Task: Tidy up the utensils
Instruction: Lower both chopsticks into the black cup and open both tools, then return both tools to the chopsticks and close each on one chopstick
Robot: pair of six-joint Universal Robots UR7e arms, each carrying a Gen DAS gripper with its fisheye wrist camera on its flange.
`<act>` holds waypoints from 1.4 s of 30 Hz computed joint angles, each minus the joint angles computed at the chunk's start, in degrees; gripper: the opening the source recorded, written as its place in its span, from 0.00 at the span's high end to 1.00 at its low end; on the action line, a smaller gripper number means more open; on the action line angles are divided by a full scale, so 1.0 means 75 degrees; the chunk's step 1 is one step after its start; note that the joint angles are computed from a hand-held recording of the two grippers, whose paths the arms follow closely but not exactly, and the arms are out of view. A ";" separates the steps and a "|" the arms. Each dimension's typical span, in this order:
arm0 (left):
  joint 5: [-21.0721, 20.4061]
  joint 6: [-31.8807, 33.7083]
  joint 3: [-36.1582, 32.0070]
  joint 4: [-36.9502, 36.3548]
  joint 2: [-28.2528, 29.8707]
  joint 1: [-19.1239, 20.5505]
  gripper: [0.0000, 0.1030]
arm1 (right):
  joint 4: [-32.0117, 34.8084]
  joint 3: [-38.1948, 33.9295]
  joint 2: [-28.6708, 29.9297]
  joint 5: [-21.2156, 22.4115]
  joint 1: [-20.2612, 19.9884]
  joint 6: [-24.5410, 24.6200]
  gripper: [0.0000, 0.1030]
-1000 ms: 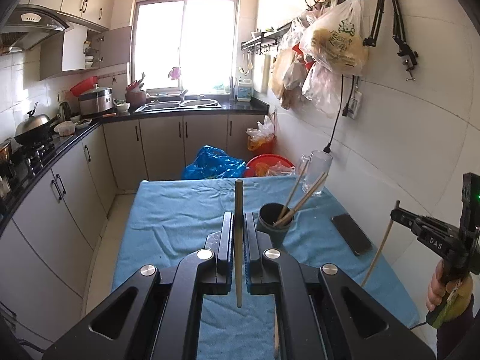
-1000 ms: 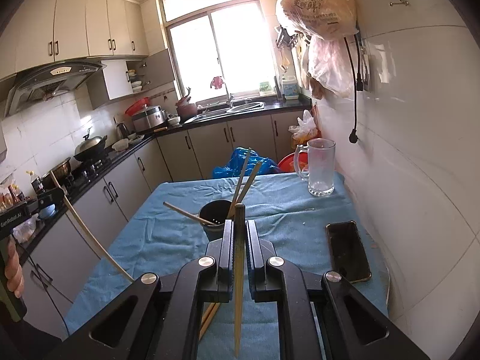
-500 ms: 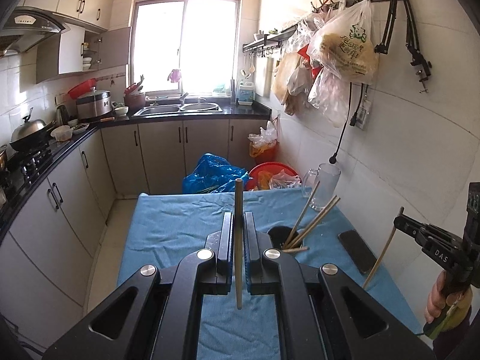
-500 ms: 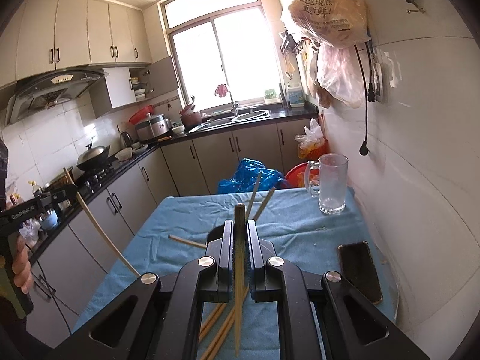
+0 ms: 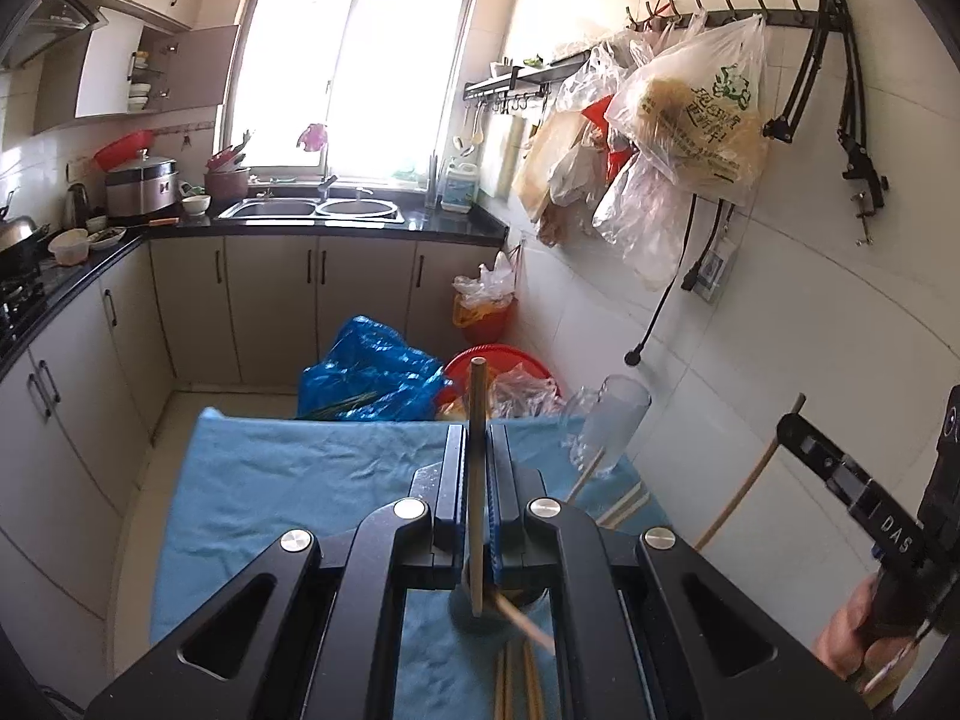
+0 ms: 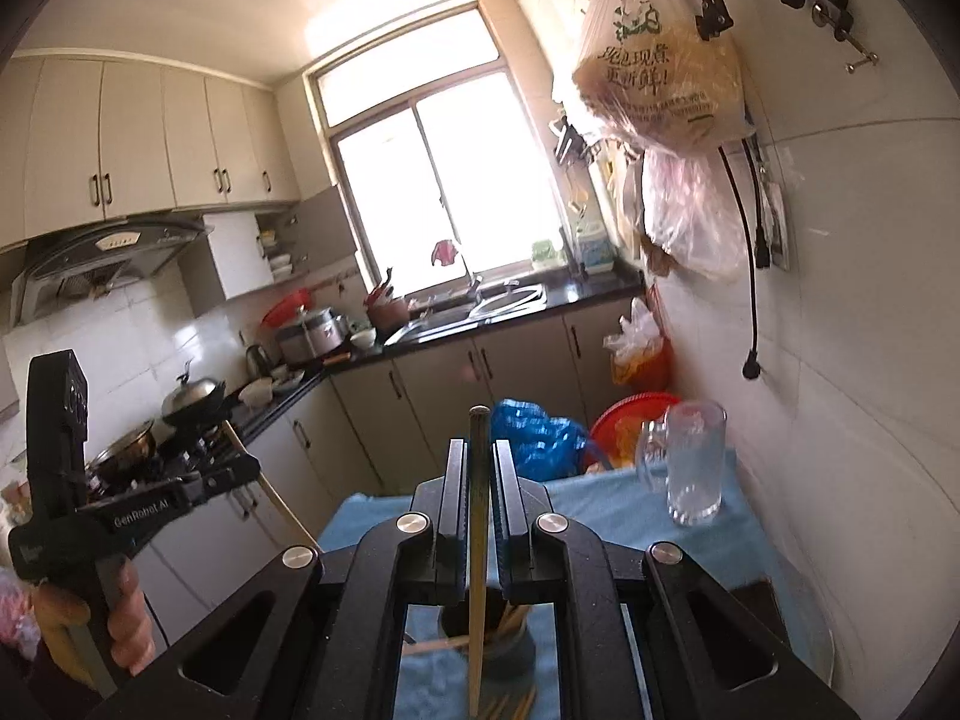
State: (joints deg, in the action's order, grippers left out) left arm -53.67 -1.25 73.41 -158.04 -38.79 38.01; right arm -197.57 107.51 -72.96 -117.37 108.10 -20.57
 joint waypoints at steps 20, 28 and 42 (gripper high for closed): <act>-0.0311 0.0001 -0.1767 0.1292 0.1533 0.0516 0.95 | 0.0739 -0.1039 0.1270 0.0435 -0.1183 0.0994 0.92; -0.0243 0.0123 -0.1314 0.0847 0.1255 0.0452 0.94 | 0.1105 -0.1017 0.1346 0.0479 -0.1261 0.0967 0.91; 0.0624 -0.0006 0.0992 -0.0533 -0.0316 0.0049 0.70 | 0.0839 -0.0075 0.0456 -0.0023 -0.0673 0.0617 0.69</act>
State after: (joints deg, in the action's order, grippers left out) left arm -48.99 -1.30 80.85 -162.04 -41.16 38.38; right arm -191.28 106.95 -69.54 -117.54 103.05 -15.94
